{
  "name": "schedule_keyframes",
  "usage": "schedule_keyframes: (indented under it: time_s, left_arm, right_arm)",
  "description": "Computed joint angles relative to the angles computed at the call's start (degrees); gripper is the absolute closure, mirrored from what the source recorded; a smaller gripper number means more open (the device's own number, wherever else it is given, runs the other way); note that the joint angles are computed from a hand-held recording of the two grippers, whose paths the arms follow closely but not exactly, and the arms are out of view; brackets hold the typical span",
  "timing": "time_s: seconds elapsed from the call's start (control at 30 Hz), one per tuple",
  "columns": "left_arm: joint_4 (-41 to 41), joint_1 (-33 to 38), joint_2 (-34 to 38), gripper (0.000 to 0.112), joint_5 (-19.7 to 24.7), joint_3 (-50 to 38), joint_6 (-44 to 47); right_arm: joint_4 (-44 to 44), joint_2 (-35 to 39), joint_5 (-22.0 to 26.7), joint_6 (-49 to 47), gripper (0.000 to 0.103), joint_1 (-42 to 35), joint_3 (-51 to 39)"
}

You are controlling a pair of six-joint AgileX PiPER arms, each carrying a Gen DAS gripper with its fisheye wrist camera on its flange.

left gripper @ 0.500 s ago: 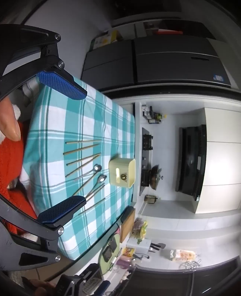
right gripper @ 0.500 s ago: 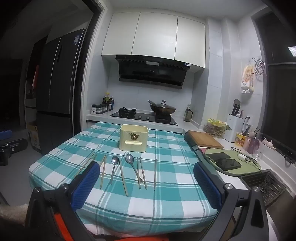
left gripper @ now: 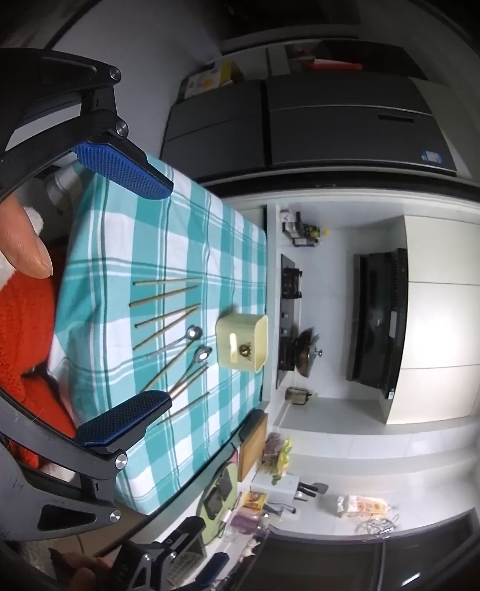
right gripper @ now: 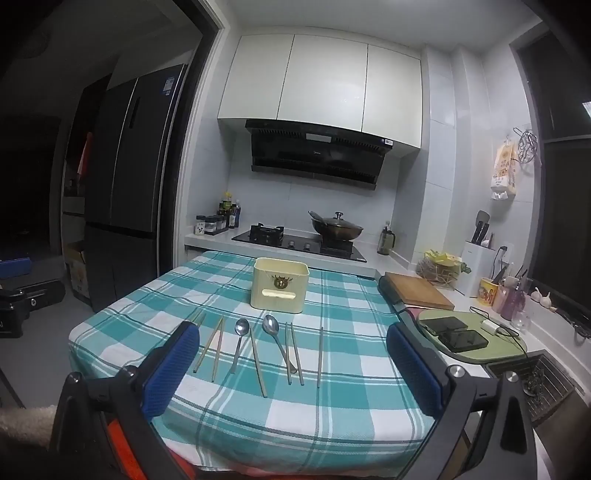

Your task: Organize utensils

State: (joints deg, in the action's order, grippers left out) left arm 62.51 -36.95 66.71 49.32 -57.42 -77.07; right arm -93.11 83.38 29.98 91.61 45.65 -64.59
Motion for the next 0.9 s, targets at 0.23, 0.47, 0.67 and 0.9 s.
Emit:
schedule_keyframes:
  time_s: [0.23,0.47,0.67,0.9]
  left_arm:
    - [-0.04,1.02,0.64,0.009,-1.73,-0.18,1.73]
    - [-2.05,3.32,2.65,0.009,-3.5,-1.95,3.53]
    - [-3.22,4.24,3.84,0.009,-4.62,-3.0,4.69]
    - [-3.27,4.96,4.75,0.009,-6.36,-3.54,5.36]
  right_arm:
    - [0.02,-0.53,0.55,0.55,0.0,-0.47,0.08]
    - [-2.63,-0.55,-0.54,4.93,0.0,-2.43,-0.21]
    - [-6.75,-0.15,0.54,9.59,0.0,-3.05,0.41]
    - [-5.02,0.84,0.39,8.9,0.0,-4.11,-0.15]
